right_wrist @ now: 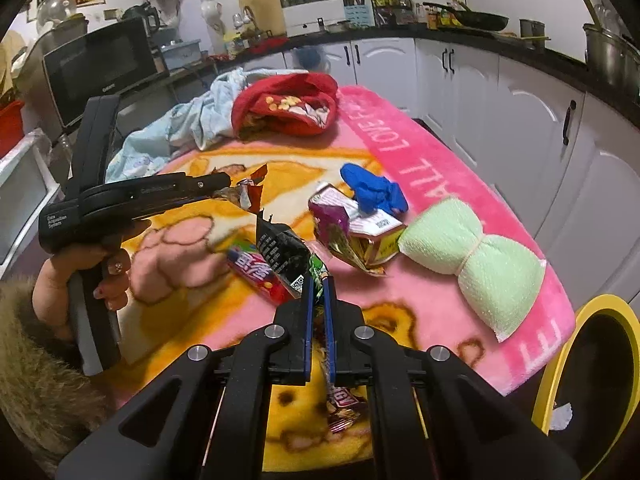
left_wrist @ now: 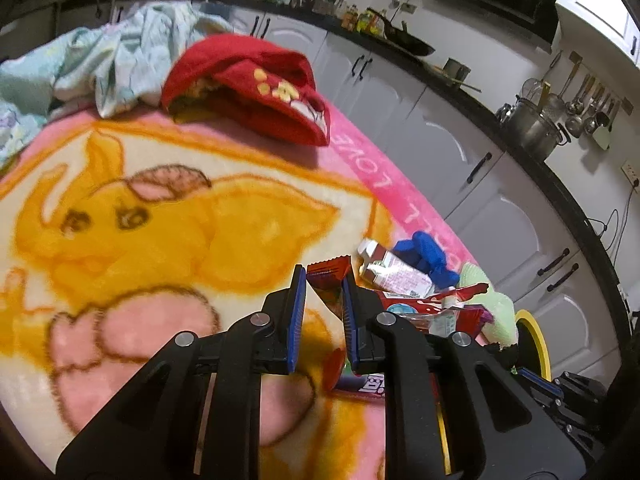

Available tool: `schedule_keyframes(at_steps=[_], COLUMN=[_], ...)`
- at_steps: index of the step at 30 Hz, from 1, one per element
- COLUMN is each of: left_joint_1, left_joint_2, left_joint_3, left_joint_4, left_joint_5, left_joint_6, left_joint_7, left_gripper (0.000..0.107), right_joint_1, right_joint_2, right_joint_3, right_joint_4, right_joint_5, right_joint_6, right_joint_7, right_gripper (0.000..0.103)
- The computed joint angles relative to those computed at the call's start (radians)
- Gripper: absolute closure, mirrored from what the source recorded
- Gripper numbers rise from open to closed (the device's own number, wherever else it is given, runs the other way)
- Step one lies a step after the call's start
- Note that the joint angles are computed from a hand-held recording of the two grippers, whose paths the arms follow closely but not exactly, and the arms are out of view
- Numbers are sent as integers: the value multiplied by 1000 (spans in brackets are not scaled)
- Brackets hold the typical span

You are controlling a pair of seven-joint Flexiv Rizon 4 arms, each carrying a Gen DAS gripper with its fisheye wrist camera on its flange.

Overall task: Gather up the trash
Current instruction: 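Grasp the red snack wrapper with the left gripper while the right gripper grasps a candy stick, then carry the red wrapper and dark candy packet over the yellow bin with both grippers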

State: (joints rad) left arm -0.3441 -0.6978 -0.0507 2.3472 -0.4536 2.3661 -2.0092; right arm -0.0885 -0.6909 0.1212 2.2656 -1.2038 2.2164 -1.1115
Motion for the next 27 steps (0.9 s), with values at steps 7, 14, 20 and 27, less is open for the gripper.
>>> schedule_keyframes(at_steps=[7, 14, 20, 27], left_joint_1=[-69, -108, -140, -180], left_joint_2=[34, 54, 60, 47], left_joint_3=[20, 15, 5, -6], left_joint_4=[26, 25, 1, -54], left_joint_5=[-92, -156, -204, -263], left_joint_6=[31, 52, 49, 33], left_joint_7=[46, 100, 161, 246], left_gripper=[95, 95, 95, 95], right_joint_1=[-11, -19, -23, -48], right_joint_2=[19, 31, 43, 47], right_joint_3=[4, -3, -15, -33], right_joint_4=[18, 24, 29, 31], right_joint_5=[27, 38, 59, 68], right_joint_6=[32, 64, 90, 111], right_joint_7=[-13, -5, -3, 4], right_gripper=[98, 98, 98, 98])
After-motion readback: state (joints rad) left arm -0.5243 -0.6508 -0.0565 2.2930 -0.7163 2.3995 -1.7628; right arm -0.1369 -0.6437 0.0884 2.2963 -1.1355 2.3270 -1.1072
